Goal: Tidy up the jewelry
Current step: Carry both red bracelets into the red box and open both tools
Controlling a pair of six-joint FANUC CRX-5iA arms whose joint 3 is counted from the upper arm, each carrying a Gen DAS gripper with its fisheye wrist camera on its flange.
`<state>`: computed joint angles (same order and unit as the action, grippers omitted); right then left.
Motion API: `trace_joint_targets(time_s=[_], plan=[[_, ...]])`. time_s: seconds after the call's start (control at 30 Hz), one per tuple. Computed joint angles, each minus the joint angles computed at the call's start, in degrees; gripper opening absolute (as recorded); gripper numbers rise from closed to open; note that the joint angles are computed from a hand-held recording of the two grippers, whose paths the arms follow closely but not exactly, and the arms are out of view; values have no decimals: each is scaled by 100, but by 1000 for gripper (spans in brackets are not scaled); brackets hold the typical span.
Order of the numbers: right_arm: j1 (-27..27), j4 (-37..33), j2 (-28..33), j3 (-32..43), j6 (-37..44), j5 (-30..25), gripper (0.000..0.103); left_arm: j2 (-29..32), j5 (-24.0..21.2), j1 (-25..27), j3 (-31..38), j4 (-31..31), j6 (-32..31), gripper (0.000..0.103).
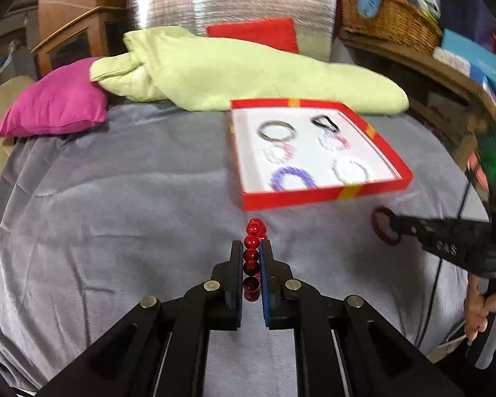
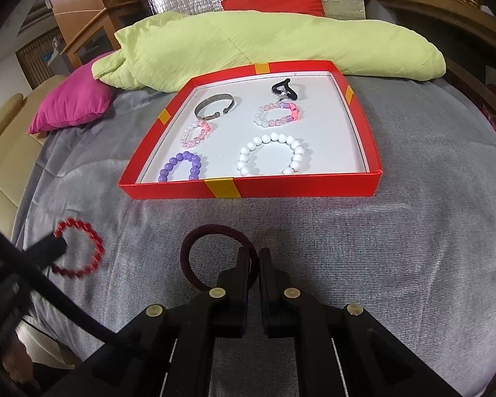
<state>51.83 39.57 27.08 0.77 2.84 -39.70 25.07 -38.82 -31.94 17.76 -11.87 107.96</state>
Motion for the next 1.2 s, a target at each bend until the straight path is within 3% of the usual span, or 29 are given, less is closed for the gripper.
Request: trace_joint_targets(time_s=[0.17, 0.33, 0.47, 0.67, 0.83, 0.93, 1.1, 1.2], plan=[[-36, 226, -161, -268, -287, 228, 6, -75, 42, 118, -27, -237, 409, 10], [-116, 922, -367, -658, -1002, 558, 6, -78, 220, 128, -17, -282, 517, 10], [-210, 1611, -518, -934, -1692, 731, 6, 28, 346, 45, 146, -300, 430, 10], [-395, 1910, -557, -944, -2143, 722, 6, 356, 583, -22, 594, -45, -28, 10], [-581, 1761, -385, -655, -2068, 590, 6, 873, 752, 68, 1117, 919, -852, 10], [-717, 1494, -252, -438, -1930, 651, 6, 1303, 746, 162, 1468, 1916, -1549, 10], [-940, 1177, 37, -35, -1770, 705, 6, 2141, 57, 142, 2669, 2193, -1579, 10], [-1067, 583, 283, 338, -1327, 798, 6, 2569, -226, 162, 3211, 2613, -1785, 10]])
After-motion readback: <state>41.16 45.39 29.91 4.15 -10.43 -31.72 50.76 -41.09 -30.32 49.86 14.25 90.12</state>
